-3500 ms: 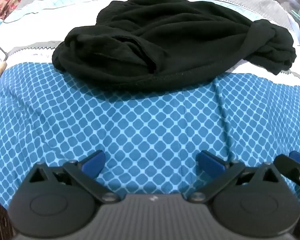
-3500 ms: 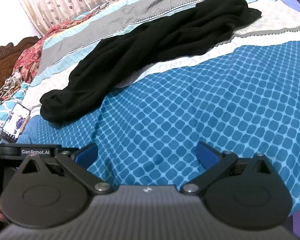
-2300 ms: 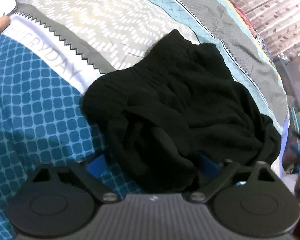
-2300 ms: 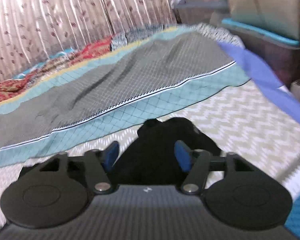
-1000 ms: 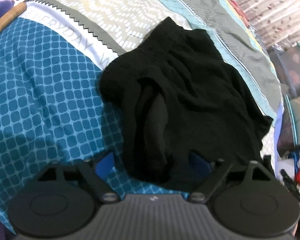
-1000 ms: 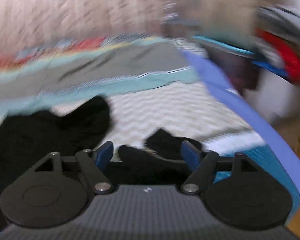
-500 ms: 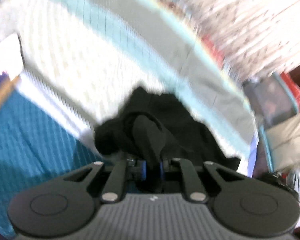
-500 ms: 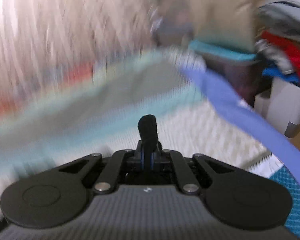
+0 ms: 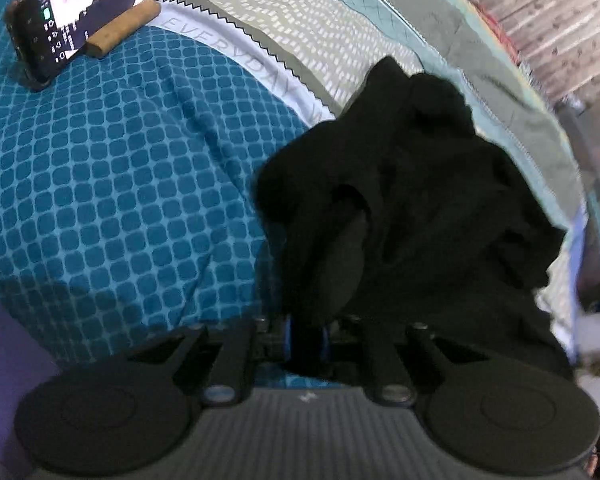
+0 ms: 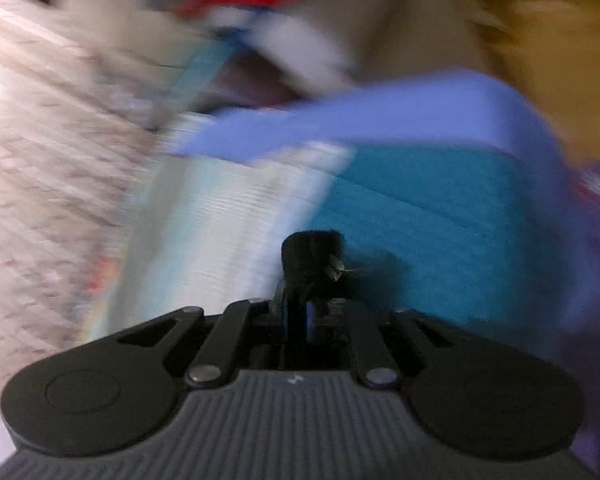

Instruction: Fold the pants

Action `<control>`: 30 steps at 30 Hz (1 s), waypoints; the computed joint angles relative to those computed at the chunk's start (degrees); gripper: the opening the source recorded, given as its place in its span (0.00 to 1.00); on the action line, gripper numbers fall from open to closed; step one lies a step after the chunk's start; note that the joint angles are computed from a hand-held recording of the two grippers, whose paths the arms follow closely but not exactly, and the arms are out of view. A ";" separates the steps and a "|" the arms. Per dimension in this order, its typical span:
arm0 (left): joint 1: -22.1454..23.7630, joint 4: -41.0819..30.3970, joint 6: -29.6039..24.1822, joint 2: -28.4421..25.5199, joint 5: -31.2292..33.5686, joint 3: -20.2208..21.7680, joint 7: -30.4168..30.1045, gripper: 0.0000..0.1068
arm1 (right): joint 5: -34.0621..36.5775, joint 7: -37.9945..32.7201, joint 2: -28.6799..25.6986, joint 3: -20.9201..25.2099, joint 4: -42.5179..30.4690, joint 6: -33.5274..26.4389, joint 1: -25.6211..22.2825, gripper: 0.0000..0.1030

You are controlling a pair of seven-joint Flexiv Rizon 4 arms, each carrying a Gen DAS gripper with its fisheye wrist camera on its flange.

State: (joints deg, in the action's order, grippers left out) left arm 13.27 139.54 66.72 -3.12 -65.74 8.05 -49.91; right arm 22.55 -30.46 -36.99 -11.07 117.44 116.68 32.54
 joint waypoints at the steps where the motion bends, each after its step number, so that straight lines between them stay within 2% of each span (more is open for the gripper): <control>1: -0.08 0.23 0.60 0.49 1.15 0.17 0.09 0.22 | -0.67 4.55 -0.30 -1.81 1.76 1.47 1.56 0.27; 2: -0.14 0.44 0.83 1.21 1.87 0.33 0.28 0.23 | 0.14 8.40 -0.70 -4.68 3.00 2.99 4.13 0.28; 3: -0.28 0.55 0.89 2.04 2.03 0.40 0.65 0.26 | 4.56 8.51 -0.79 -8.65 2.81 1.86 8.13 0.32; 5: -0.29 1.24 0.93 4.40 1.66 1.20 2.78 0.32 | 14.12 2.42 -0.87 -17.48 0.61 -3.70 16.12 0.36; 9: -1.71 2.18 5.07 8.67 -6.98 1.92 10.59 0.39 | 10.55 2.17 -4.70 -30.72 -1.22 -5.90 25.43 0.36; 11: -2.56 0.44 8.92 7.95 -10.25 1.33 12.83 0.40 | 6.73 1.97 -6.63 -31.92 -4.19 -5.50 25.38 0.36; 12: -2.67 -0.37 10.63 7.41 -10.53 1.27 13.68 0.41 | 4.45 1.63 -7.08 -30.39 -6.20 -4.83 23.66 0.36; 14: -2.86 -3.95 13.61 4.17 -9.69 0.33 14.05 0.43 | -0.37 0.49 -8.08 -24.52 -11.89 -4.34 17.97 0.36; 16: -4.17 -8.00 17.51 0.77 -15.82 -1.96 21.61 0.57 | -4.72 -1.43 -8.47 -17.63 -16.17 -4.05 12.62 0.36; 17: -5.00 -11.22 20.31 -2.16 -20.07 -3.60 26.47 0.60 | -7.01 -2.13 -9.35 -14.47 -19.01 -4.91 10.10 0.36; 18: -5.55 -14.60 22.00 -5.34 -22.30 -4.74 29.59 0.63 | -7.56 -4.02 -9.49 -11.45 -19.98 -5.04 8.25 0.36; 19: -5.70 -17.42 22.22 -8.32 -21.35 -5.26 29.59 0.66 | -10.69 -3.36 -10.74 -8.97 -22.82 -6.72 5.98 0.36; 21: -5.36 -21.88 22.23 -13.49 -16.94 -6.28 26.31 0.69 | -15.52 -3.50 -13.35 -3.81 -28.82 -10.80 1.76 0.36; 23: -4.83 -26.71 22.54 -19.28 -8.73 -6.46 20.04 0.69 | -21.14 -3.98 -15.78 1.24 -34.32 -14.89 -2.04 0.36; 25: -5.98 -31.65 21.89 -24.74 0.07 -4.42 13.42 0.79 | -25.88 -4.61 -17.43 6.09 -38.01 -18.24 -5.33 0.36; 26: -6.08 -33.62 21.87 -26.87 2.69 -4.41 12.32 0.82 | -27.40 -5.49 -17.36 8.53 -38.24 -18.84 -6.70 0.36; 27: -6.58 -35.31 21.91 -28.71 5.53 -3.86 11.34 0.91 | -28.90 -6.20 -17.82 10.43 -38.92 -19.44 -7.85 0.36; 28: -7.36 -36.92 21.85 -30.48 8.38 -2.76 10.18 0.94 | -31.19 -5.90 -18.65 11.61 -40.04 -20.24 -8.63 0.36; 30: -10.51 -40.19 20.60 -34.18 14.36 1.53 6.54 0.94 | -31.48 -7.94 -18.73 12.92 -40.10 -21.07 -8.80 0.36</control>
State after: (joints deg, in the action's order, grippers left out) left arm 2.76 99.35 87.32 -37.30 -51.39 9.58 -43.37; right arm -8.94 -38.40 -55.72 1.85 77.34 95.61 23.74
